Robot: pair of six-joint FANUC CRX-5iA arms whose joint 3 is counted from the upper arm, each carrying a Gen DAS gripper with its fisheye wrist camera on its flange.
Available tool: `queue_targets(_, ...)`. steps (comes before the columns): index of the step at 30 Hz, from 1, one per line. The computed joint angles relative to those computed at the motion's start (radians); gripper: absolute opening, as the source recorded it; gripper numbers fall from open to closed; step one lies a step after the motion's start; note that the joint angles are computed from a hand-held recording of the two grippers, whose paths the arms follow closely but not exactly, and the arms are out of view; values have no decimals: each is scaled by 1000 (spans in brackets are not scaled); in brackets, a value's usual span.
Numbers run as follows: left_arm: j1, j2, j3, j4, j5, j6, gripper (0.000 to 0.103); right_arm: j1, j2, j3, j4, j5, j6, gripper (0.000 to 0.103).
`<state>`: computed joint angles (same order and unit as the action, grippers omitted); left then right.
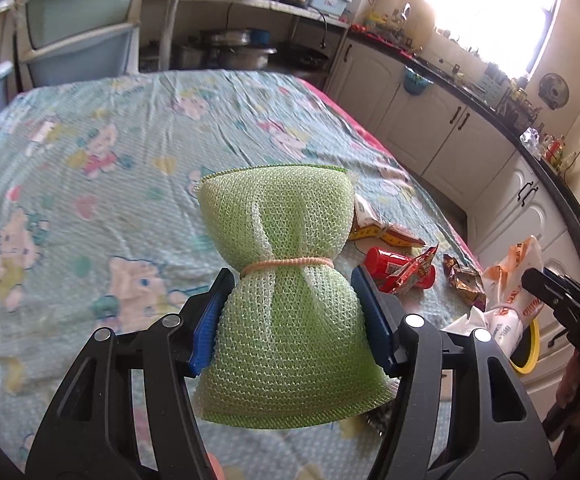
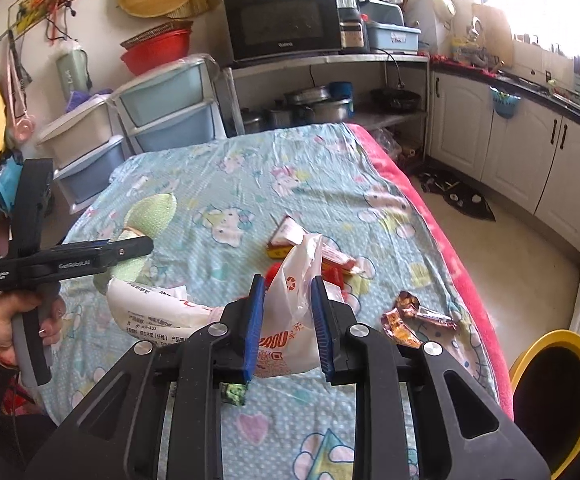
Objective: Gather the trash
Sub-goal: 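Lift the green scrubber and white bag and carry both over the yellow bin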
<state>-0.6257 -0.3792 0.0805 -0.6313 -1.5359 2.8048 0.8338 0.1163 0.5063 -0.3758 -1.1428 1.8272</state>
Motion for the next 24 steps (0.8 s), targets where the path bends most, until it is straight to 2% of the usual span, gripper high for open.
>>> queue_targets(5,-108,2,46,-90,-88,33,53,18,-20,-10,10,19,-2,23)
queue_targets(13,-231,32,123,-192,-142,40,52,23,-62,-26,22,49,-14,22)
queue_targets(19,-281,67,186,-244,-140,15,53,8,-93,-43,40,75,-38,22)
queue_targets(24,-283,101,235,-256,-107,-28,53,-15,-119,-56,57,100,-49,22)
